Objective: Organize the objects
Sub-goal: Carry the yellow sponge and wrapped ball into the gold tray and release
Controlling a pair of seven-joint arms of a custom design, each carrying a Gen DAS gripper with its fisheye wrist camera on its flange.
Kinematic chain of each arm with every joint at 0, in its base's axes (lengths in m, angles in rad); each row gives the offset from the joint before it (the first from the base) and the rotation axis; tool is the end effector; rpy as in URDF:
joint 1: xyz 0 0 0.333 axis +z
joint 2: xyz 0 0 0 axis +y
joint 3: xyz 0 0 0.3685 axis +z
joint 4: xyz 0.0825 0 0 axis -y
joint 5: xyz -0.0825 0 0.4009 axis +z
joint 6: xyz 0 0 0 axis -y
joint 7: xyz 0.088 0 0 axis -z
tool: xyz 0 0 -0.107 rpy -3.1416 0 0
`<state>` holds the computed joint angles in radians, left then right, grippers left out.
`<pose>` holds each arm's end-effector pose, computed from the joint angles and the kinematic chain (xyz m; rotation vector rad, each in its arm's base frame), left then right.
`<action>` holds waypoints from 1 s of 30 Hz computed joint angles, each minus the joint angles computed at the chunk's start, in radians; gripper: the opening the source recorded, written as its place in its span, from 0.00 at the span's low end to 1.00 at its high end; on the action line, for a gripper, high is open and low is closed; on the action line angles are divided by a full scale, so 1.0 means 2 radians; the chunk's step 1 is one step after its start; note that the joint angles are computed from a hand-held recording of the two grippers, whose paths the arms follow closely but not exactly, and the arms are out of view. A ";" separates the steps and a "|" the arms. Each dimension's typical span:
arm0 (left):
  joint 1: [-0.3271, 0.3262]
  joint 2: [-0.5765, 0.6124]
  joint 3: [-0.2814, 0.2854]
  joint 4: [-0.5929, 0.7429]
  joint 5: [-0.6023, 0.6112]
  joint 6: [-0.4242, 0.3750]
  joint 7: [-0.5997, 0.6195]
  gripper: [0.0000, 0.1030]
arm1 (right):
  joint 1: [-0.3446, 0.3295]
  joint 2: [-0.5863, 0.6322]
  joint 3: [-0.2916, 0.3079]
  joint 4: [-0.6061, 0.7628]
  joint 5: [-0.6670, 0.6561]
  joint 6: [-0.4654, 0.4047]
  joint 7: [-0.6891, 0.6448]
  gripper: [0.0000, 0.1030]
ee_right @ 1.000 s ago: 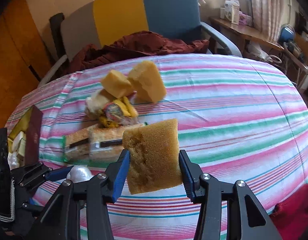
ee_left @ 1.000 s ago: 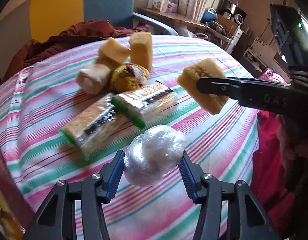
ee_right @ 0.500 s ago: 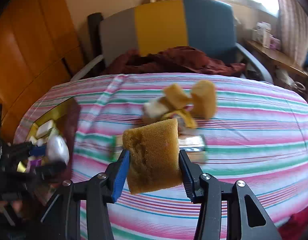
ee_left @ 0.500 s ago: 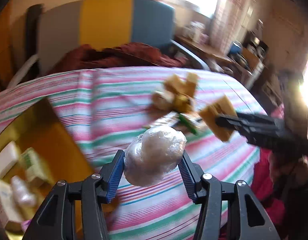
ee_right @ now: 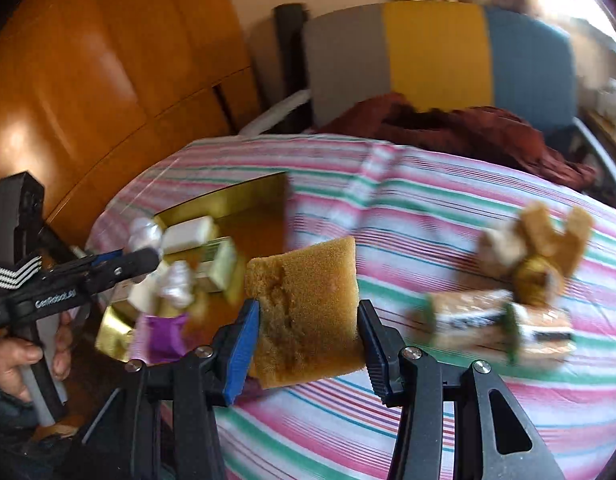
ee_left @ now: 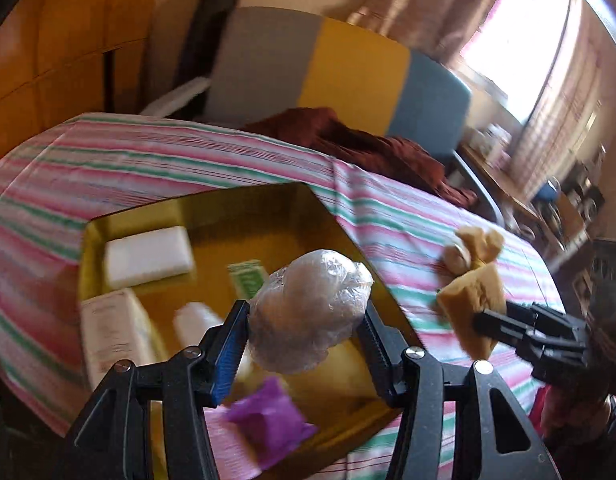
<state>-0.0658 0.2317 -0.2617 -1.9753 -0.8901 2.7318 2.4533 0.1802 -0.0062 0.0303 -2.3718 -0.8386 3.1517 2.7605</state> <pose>0.6349 -0.1727 0.4441 -1.5002 2.3822 -1.1171 0.5110 0.1770 0.4396 -1.5839 1.8180 -0.4733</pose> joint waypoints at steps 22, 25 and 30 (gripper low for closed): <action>0.030 0.085 0.012 0.101 0.101 -0.035 -0.140 0.62 | 0.050 0.178 0.009 0.246 0.291 -0.093 -0.290 0.70; 0.028 0.080 0.015 0.081 0.115 -0.021 -0.150 0.65 | 0.055 0.180 0.004 0.243 0.289 -0.089 -0.280 0.72; 0.036 0.074 0.010 0.062 0.117 -0.011 -0.158 0.70 | 0.052 0.162 0.011 0.200 0.303 -0.078 -0.273 0.76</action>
